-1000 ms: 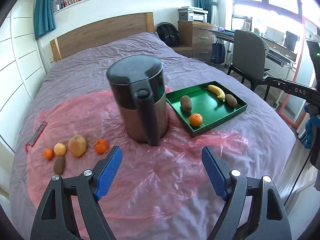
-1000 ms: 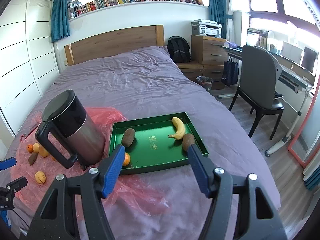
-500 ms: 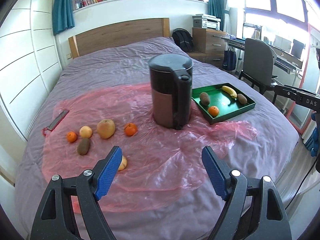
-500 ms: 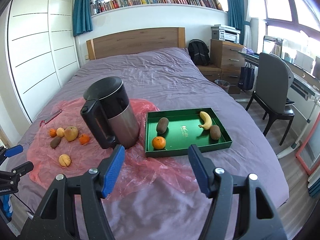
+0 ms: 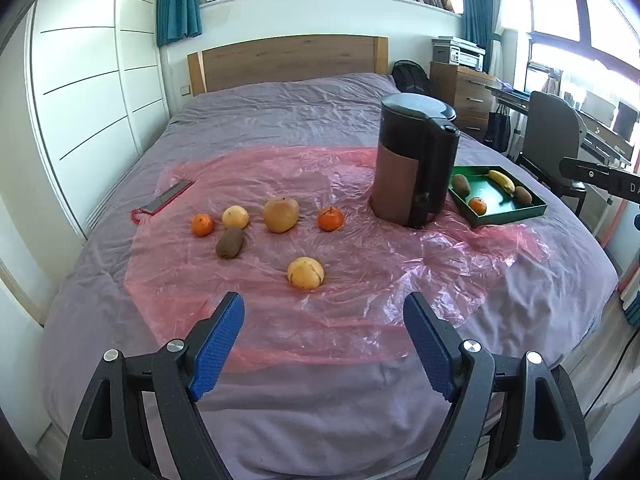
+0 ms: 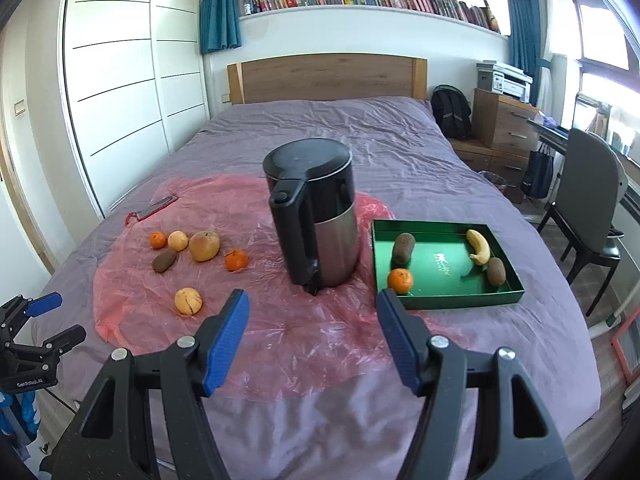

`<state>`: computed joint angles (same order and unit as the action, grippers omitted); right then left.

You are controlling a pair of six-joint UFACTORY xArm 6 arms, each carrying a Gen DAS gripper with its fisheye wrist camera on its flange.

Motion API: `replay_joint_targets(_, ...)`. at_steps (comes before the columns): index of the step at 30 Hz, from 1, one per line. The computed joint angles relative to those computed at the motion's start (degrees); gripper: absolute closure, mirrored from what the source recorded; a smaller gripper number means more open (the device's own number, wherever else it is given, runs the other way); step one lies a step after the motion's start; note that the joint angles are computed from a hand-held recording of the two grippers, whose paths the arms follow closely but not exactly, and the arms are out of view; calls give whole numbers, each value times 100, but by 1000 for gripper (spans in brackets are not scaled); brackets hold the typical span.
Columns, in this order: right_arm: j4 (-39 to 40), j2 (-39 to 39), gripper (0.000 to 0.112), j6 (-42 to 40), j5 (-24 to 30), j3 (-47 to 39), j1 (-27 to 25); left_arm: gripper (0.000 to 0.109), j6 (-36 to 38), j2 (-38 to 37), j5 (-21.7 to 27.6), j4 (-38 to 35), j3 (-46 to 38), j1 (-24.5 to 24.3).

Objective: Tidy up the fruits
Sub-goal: 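Move both open tools back over the fruit on the pink sheet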

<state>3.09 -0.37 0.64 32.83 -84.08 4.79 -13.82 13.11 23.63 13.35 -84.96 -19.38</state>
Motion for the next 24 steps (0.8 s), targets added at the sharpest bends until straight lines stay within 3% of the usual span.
replay_joint_targets(15, 520, 694, 42, -442, 126, -326, 555, 31, -278, 36, -238, -139, 557, 670)
replay_joint_targets(24, 662, 1518, 42, -707, 487, -1050, 805, 31, -160, 386, -156, -401, 445, 859)
